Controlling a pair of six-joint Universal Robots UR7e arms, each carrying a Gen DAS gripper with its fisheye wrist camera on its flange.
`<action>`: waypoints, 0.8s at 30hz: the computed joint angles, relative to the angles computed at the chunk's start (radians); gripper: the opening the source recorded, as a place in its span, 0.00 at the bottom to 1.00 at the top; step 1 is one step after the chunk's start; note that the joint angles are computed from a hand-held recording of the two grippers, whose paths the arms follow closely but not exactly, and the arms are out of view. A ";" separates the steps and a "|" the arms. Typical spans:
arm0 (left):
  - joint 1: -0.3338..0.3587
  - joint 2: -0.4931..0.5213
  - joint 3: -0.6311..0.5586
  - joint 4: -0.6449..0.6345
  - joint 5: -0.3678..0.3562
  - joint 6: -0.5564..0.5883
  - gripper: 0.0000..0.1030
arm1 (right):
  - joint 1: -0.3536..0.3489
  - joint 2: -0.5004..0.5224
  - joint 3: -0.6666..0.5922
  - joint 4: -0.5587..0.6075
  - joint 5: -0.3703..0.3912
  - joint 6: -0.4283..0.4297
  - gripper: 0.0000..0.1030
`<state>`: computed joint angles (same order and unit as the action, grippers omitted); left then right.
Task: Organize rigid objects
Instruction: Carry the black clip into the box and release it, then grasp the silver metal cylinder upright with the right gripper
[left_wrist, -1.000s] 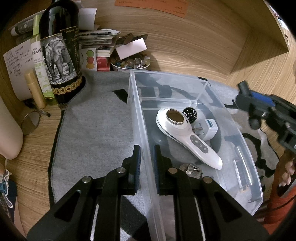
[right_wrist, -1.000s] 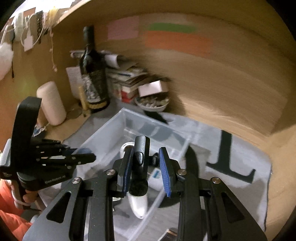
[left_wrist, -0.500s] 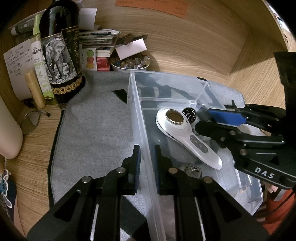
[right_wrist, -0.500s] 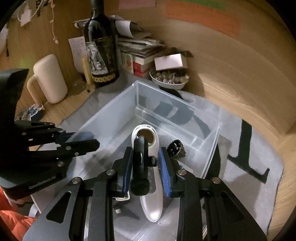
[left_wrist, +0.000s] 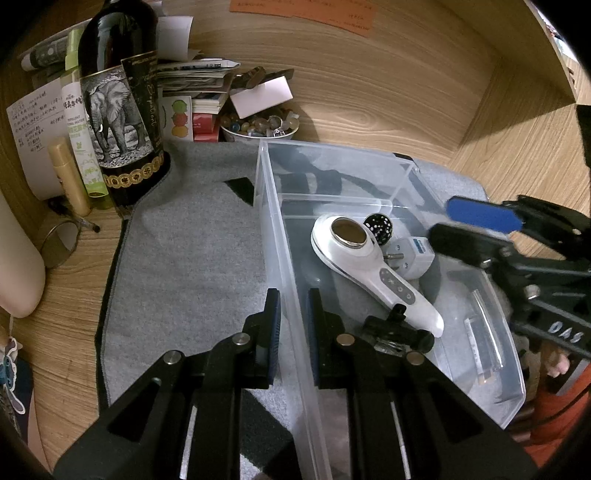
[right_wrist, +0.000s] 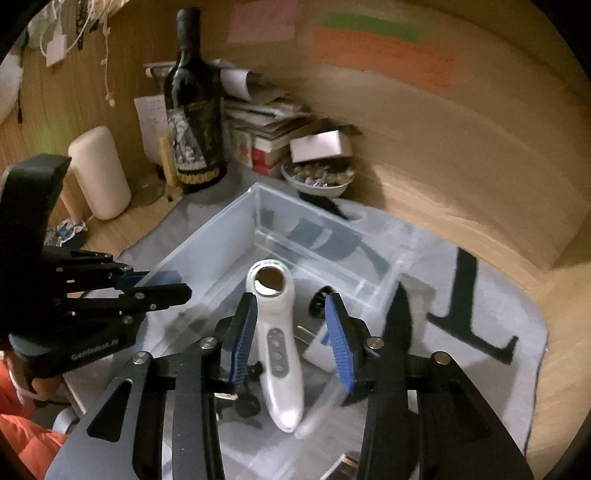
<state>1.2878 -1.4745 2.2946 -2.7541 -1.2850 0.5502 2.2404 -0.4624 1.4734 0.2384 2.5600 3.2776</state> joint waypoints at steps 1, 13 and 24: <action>-0.001 0.000 0.001 -0.001 0.001 -0.001 0.12 | 0.006 -0.010 0.014 -0.009 0.013 0.008 0.37; 0.000 -0.003 0.003 -0.002 0.004 0.007 0.12 | 0.070 -0.064 0.158 0.125 0.202 0.395 0.51; 0.000 -0.001 -0.005 0.012 0.005 0.006 0.12 | 0.037 -0.010 0.258 0.230 0.117 0.773 0.53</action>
<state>1.2881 -1.4754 2.2900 -2.7422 -1.2799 0.5560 2.2775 -0.4725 1.7312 0.4688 2.6770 4.0504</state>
